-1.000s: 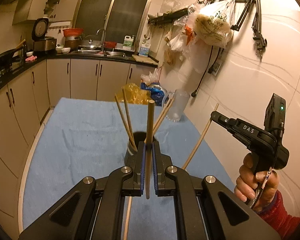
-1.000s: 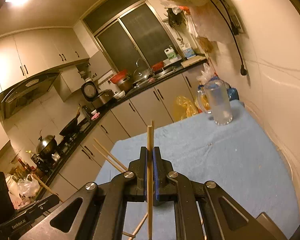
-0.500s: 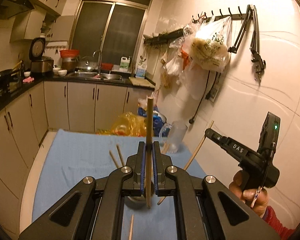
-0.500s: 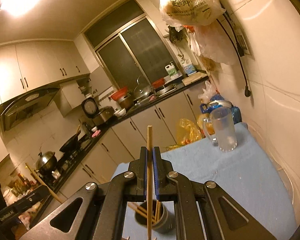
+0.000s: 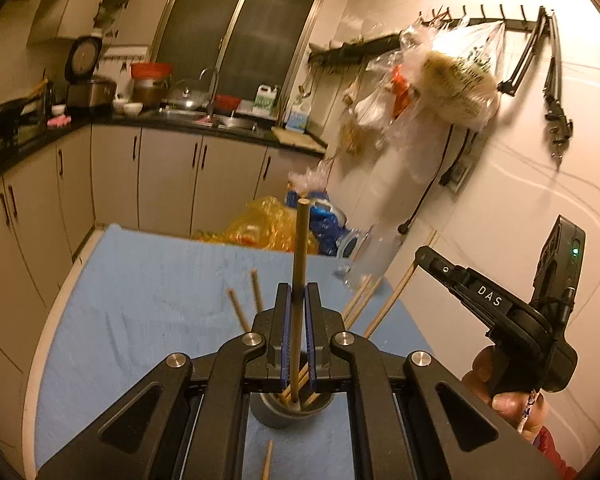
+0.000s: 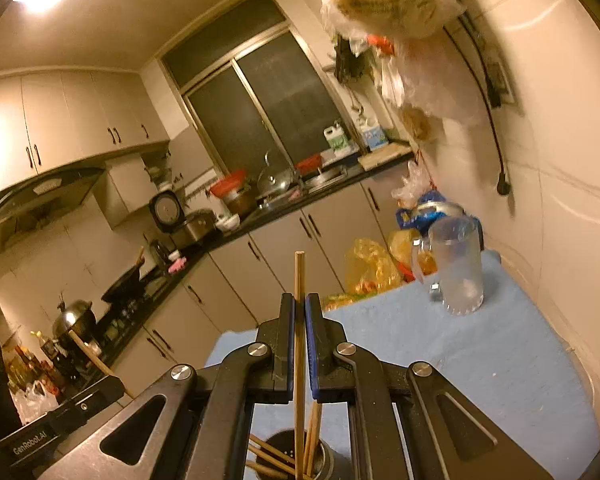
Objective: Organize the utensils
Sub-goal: 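Lower the left gripper's chopstick into the holder and open the left gripper, then move both open grippers back to the loose chopsticks on the towel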
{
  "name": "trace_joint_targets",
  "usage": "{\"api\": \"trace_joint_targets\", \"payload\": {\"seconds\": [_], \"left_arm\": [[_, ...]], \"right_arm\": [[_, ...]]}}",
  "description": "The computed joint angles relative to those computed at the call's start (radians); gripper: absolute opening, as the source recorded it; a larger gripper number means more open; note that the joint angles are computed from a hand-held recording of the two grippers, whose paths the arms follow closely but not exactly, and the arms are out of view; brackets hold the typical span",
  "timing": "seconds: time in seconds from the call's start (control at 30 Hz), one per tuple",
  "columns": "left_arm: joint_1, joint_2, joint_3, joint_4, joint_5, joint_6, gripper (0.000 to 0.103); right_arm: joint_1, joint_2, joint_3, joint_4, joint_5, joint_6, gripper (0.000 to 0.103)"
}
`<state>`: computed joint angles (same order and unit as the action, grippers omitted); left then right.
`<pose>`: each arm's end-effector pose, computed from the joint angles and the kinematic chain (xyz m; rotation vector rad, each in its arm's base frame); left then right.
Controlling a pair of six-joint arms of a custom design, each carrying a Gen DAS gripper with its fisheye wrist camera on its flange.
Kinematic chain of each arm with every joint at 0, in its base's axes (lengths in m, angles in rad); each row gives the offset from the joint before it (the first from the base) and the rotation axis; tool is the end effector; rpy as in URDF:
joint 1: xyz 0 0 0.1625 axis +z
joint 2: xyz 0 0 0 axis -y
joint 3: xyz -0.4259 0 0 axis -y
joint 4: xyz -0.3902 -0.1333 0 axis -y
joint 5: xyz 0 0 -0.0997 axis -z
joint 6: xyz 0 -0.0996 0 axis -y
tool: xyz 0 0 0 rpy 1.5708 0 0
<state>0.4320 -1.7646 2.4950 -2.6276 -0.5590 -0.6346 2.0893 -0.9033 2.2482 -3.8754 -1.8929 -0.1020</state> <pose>-0.1994 -0.3317 0.3020 0.3904 2.4016 -1.2925 0.3291 -0.3714 0.1442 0.6012 -2.6160 1.4517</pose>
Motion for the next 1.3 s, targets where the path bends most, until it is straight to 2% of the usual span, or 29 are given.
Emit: {"api": "trace_joint_targets", "payload": {"seconds": [0.2,0.43,0.6,0.7,0.77,0.9,1.03,1.13,1.3], "left_arm": [[0.040,-0.010,0.060,-0.049,-0.027,0.006,0.006],[0.054,-0.017,0.097,-0.058,-0.030,-0.009,0.006],[0.039,-0.056,0.101,0.004,-0.028,-0.047,0.008],[0.011,-0.092,0.108,0.067,-0.011,-0.091,0.015],[-0.015,-0.131,0.115,0.136,0.000,-0.137,0.021],[-0.070,-0.229,0.127,0.316,0.011,-0.254,0.021],[-0.138,-0.358,0.142,0.587,-0.006,-0.427,0.021],[-0.207,-0.478,0.163,0.849,-0.049,-0.604,0.021],[-0.299,-0.667,0.189,1.166,-0.150,-0.833,0.021]], "right_arm": [[-0.032,0.046,0.005,0.019,0.014,0.012,0.005],[-0.056,0.055,0.020,0.063,0.019,0.031,0.007],[-0.066,0.032,0.043,0.078,0.022,0.047,0.007],[-0.067,0.007,0.069,0.068,0.027,0.056,0.007],[-0.067,-0.015,0.091,0.067,0.025,0.065,0.007],[-0.070,-0.062,0.160,0.046,0.014,0.066,0.013],[-0.086,-0.088,0.244,0.013,-0.004,0.073,0.016],[-0.110,-0.096,0.307,0.002,-0.009,0.080,0.018],[-0.164,-0.097,0.407,-0.029,-0.019,0.085,0.018]]}}
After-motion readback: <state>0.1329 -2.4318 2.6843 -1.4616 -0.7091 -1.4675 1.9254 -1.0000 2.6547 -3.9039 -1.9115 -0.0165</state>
